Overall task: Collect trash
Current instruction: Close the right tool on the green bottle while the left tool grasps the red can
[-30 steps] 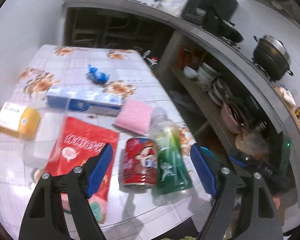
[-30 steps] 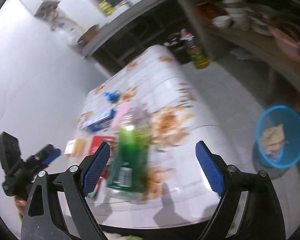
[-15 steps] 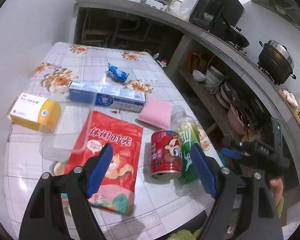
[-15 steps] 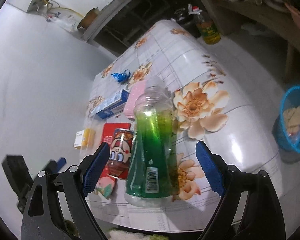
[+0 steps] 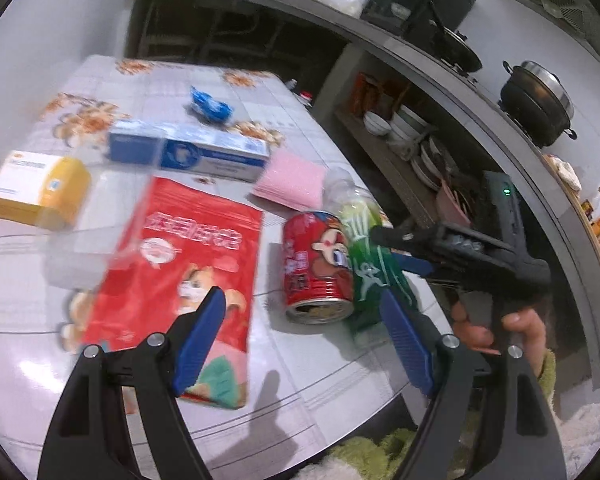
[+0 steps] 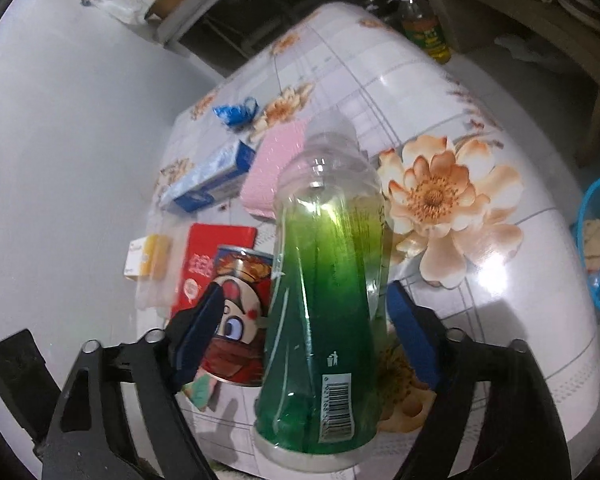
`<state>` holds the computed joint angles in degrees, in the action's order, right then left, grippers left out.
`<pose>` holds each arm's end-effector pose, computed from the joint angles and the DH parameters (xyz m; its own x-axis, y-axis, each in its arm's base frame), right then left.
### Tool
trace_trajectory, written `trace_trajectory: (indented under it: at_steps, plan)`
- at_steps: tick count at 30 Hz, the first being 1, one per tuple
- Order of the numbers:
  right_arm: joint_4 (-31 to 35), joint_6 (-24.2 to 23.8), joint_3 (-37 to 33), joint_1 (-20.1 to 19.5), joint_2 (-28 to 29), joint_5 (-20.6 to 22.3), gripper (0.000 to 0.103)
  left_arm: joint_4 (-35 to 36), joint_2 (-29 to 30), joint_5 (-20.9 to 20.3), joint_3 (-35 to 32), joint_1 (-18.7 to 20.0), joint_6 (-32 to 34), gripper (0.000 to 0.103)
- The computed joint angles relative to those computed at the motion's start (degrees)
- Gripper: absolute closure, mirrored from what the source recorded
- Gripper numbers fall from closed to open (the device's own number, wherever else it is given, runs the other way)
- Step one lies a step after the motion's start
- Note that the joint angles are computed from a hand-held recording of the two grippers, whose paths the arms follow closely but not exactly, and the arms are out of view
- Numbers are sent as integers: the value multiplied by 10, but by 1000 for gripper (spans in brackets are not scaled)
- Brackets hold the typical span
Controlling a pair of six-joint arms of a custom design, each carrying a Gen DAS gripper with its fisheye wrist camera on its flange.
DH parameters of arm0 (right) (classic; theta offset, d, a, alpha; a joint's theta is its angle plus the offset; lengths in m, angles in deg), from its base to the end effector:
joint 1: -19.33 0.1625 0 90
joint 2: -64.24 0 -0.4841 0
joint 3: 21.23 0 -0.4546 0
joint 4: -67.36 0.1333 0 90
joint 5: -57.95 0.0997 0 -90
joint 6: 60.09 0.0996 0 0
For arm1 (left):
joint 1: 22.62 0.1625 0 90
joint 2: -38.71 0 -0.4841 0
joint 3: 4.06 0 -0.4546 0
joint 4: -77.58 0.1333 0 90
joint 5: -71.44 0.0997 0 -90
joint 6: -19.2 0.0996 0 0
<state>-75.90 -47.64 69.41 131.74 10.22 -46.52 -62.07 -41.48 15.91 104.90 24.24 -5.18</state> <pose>0.3947 -0.6728 0.2192 -0.9795 -0.1049 0.1720 -0.1578 0.9303 -0.3312 -0.2742 -0.5700 0.3795 -0.9373 0.0980 -0.3345 0.2767 0.7929 -0.5429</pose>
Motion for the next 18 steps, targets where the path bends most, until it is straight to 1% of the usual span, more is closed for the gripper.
trace_trajectory:
  at_steps: [1, 2, 3, 5, 8, 11, 17, 18]
  plan:
    - [7, 1, -1, -1, 1, -1, 40, -6, 9, -12, -5, 4, 4, 26]
    - [9, 3, 0, -2, 2, -5, 49, -8, 15, -19, -9, 7, 7, 26]
    - [9, 5, 3, -3, -1, -3, 49, -10, 23, -27, -14, 10, 9, 26]
    - [2, 12, 12, -10, -8, 16, 49, -11, 36, -37, -23, 15, 11, 26]
    - [-8, 12, 25, -11, -20, 8, 49, -6, 57, -38, -38, 21, 15, 26]
    - [-15, 16, 40, -14, -33, 5, 49, 11, 78, -22, -53, 24, 12, 26]
    - [-26, 12, 60, -15, -53, -13, 49, 44, 108, 37, -57, 16, 15, 26]
    - [-29, 12, 63, -15, -55, -13, 49, 48, 111, 48, -55, 15, 12, 29]
